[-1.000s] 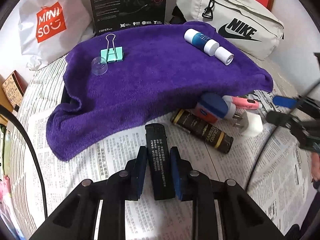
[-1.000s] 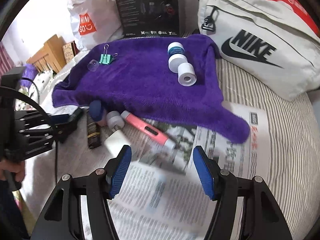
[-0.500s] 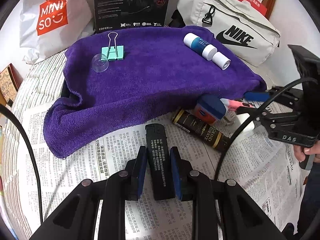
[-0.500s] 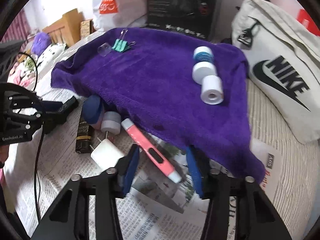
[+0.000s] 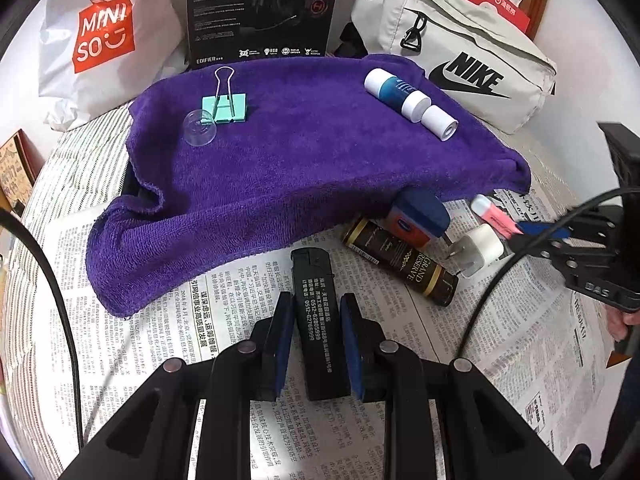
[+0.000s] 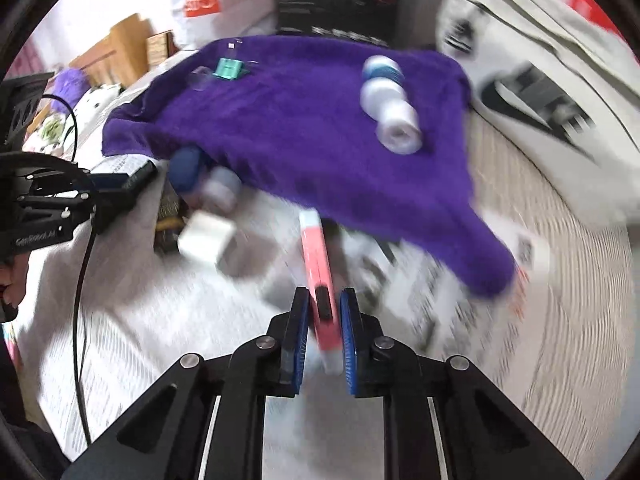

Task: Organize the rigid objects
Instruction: 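Grasp the black rectangular case with left tool while right tool grasps the pink pen, then carry the case onto the towel with left tool while right tool carries the pen there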

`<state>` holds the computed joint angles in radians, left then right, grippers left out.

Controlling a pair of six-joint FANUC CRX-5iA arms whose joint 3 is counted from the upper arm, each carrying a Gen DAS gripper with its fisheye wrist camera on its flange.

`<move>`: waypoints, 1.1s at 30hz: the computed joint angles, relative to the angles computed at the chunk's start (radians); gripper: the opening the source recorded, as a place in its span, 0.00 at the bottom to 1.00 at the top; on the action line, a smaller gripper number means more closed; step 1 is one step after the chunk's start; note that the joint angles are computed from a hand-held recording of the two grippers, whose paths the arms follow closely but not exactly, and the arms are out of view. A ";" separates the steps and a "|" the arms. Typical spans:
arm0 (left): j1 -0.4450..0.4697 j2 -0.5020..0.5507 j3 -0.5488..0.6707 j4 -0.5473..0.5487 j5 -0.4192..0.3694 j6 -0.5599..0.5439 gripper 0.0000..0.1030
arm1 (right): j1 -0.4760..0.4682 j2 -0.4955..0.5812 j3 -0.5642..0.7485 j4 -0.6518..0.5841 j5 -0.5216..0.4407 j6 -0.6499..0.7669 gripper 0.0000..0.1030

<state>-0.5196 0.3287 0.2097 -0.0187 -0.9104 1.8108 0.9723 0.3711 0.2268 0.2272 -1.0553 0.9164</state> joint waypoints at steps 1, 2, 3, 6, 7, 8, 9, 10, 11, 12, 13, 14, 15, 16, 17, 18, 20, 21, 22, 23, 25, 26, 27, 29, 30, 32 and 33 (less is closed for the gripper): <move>-0.001 0.000 0.000 -0.002 0.001 0.001 0.22 | 0.001 -0.011 -0.010 -0.008 -0.005 -0.007 0.15; 0.000 -0.001 -0.002 -0.001 0.004 0.001 0.22 | 0.002 -0.017 -0.016 -0.011 -0.004 -0.010 0.16; 0.001 -0.003 -0.005 0.002 0.007 0.001 0.22 | 0.003 -0.019 -0.019 -0.013 -0.003 -0.010 0.16; 0.003 -0.005 -0.011 0.010 0.013 -0.003 0.22 | 0.004 -0.010 -0.018 0.003 0.012 -0.022 0.16; 0.004 -0.005 -0.012 0.012 0.014 -0.005 0.22 | 0.001 -0.002 -0.010 0.003 0.015 -0.020 0.16; 0.005 -0.005 -0.012 0.014 0.013 -0.008 0.22 | -0.001 0.008 0.002 0.003 0.016 -0.017 0.16; 0.005 -0.005 -0.011 0.016 0.013 -0.010 0.22 | -0.001 0.012 0.005 0.011 0.018 -0.015 0.16; 0.006 -0.005 -0.013 0.018 0.013 -0.011 0.22 | 0.000 0.020 0.012 0.021 0.017 -0.012 0.16; 0.007 -0.006 -0.015 0.019 0.015 -0.012 0.22 | 0.003 0.025 0.016 0.029 0.015 -0.007 0.15; 0.007 -0.007 -0.017 0.021 0.018 -0.012 0.22 | 0.005 0.030 0.020 0.038 0.014 -0.002 0.13; 0.011 -0.011 -0.024 0.028 0.026 -0.013 0.22 | 0.006 0.031 0.019 0.041 0.017 -0.005 0.12; 0.012 -0.013 -0.031 0.032 0.034 -0.017 0.22 | 0.006 0.029 0.018 0.038 0.018 -0.009 0.12; 0.011 -0.014 -0.031 0.029 0.033 -0.019 0.22 | 0.006 0.026 0.018 0.031 0.017 -0.003 0.12; 0.010 -0.013 -0.028 0.026 0.029 -0.017 0.22 | 0.008 0.020 0.012 0.031 0.022 0.002 0.12; 0.008 -0.010 -0.021 0.021 0.023 -0.010 0.22 | 0.008 0.018 0.011 0.027 0.023 0.005 0.12; 0.005 -0.005 -0.012 0.014 0.016 -0.004 0.22 | 0.007 0.021 0.014 0.019 0.022 0.007 0.12; -0.002 0.006 0.009 -0.004 -0.001 0.004 0.22 | 0.009 0.027 0.016 0.029 0.027 -0.003 0.13; -0.006 0.008 0.016 -0.014 -0.008 0.007 0.22 | 0.010 0.031 0.020 0.031 0.027 -0.007 0.13; -0.010 0.012 0.024 -0.025 -0.017 0.009 0.22 | 0.009 0.034 0.022 0.031 0.033 -0.012 0.13; -0.015 0.016 0.033 -0.038 -0.025 0.011 0.22 | 0.009 0.037 0.022 0.035 0.039 -0.017 0.13; -0.017 0.016 0.034 -0.041 -0.029 0.008 0.22 | 0.012 0.041 0.025 0.047 0.035 -0.018 0.12; -0.013 0.013 0.029 -0.031 -0.027 0.004 0.22 | 0.012 0.042 0.025 0.048 0.036 -0.016 0.12; -0.009 0.009 0.020 -0.018 -0.023 0.000 0.22 | 0.010 0.040 0.024 0.042 0.039 -0.016 0.12; -0.002 -0.004 0.001 -0.002 -0.016 -0.002 0.22 | 0.003 0.032 0.027 0.014 0.038 -0.015 0.12; 0.001 -0.010 -0.007 0.001 -0.013 -0.002 0.22 | 0.001 0.027 0.026 0.003 0.037 -0.013 0.12; 0.009 -0.026 -0.032 0.016 0.001 -0.007 0.22 | 0.001 0.009 0.007 0.003 0.046 -0.029 0.12; 0.014 -0.036 -0.048 0.031 0.013 -0.012 0.22 | 0.001 0.006 0.006 -0.002 0.043 -0.030 0.12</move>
